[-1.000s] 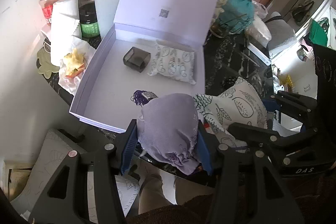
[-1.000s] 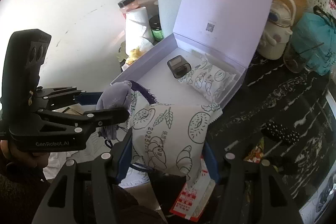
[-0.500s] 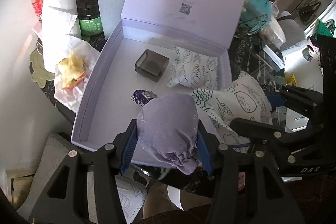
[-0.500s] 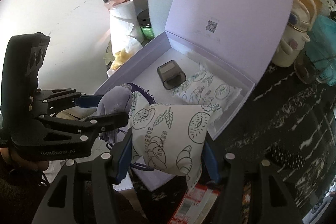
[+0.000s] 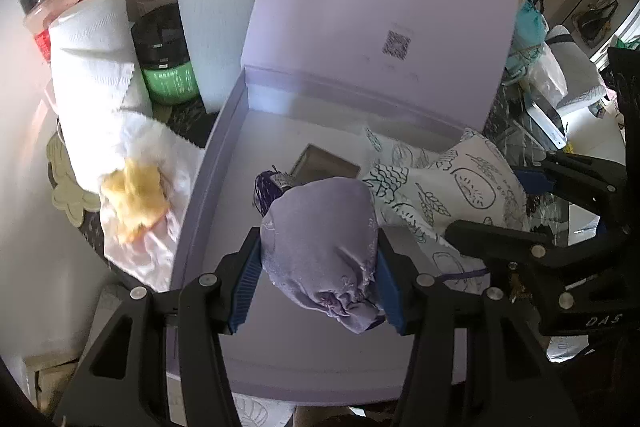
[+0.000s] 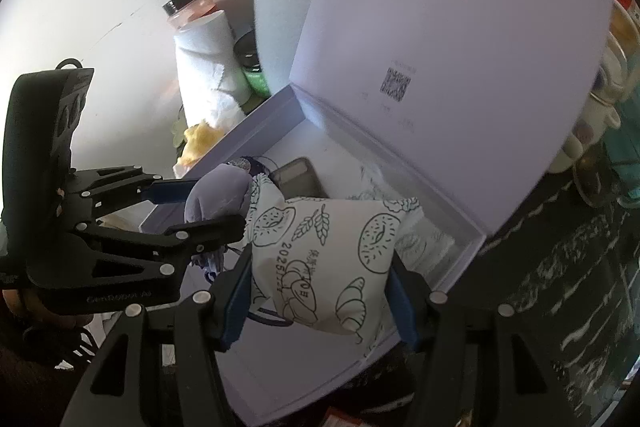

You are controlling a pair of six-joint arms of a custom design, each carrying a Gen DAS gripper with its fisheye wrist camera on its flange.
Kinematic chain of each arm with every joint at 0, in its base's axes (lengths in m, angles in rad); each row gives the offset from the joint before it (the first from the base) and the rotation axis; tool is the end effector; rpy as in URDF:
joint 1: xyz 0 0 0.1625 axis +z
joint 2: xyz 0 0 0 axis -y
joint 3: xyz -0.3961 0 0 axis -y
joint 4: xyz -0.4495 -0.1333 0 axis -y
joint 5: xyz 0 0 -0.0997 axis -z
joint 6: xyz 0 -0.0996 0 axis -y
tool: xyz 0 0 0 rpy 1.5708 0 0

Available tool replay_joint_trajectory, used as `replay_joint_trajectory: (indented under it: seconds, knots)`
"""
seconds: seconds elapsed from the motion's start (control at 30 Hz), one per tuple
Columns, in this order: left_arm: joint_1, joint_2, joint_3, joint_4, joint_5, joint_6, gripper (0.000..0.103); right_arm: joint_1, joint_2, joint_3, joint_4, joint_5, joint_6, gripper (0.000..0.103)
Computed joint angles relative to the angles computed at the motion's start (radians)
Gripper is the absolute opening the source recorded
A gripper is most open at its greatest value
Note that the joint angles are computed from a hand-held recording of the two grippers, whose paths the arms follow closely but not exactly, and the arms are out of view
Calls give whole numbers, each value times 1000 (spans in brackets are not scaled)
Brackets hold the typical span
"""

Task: Organize objects
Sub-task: 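Lower the pouch and sachet into the box and open both tools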

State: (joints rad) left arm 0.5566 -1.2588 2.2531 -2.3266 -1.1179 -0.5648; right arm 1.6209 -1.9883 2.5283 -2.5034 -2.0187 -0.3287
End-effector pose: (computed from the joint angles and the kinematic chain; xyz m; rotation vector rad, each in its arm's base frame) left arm -0.2821 -0.3839 0.0520 0.6615 2.5661 -0.2098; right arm 0.1077 -0.3464 0.2487 0.3759 -2.5899 0.4322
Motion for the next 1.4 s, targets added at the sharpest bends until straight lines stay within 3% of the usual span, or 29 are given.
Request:
replay_joint_trajectory:
  seconds: [0.4, 1.13, 1.4]
  knots:
    - [36, 80, -36, -77, 42, 65, 51, -28, 86, -23, -81, -1, -26, 61]
    - [70, 161, -45, -109, -24, -19, 55, -46, 139, -20, -143, -16, -40, 63]
    - [39, 164, -56, -75, 7, -66, 55, -25, 129, -26, -139, -27, -39, 70]
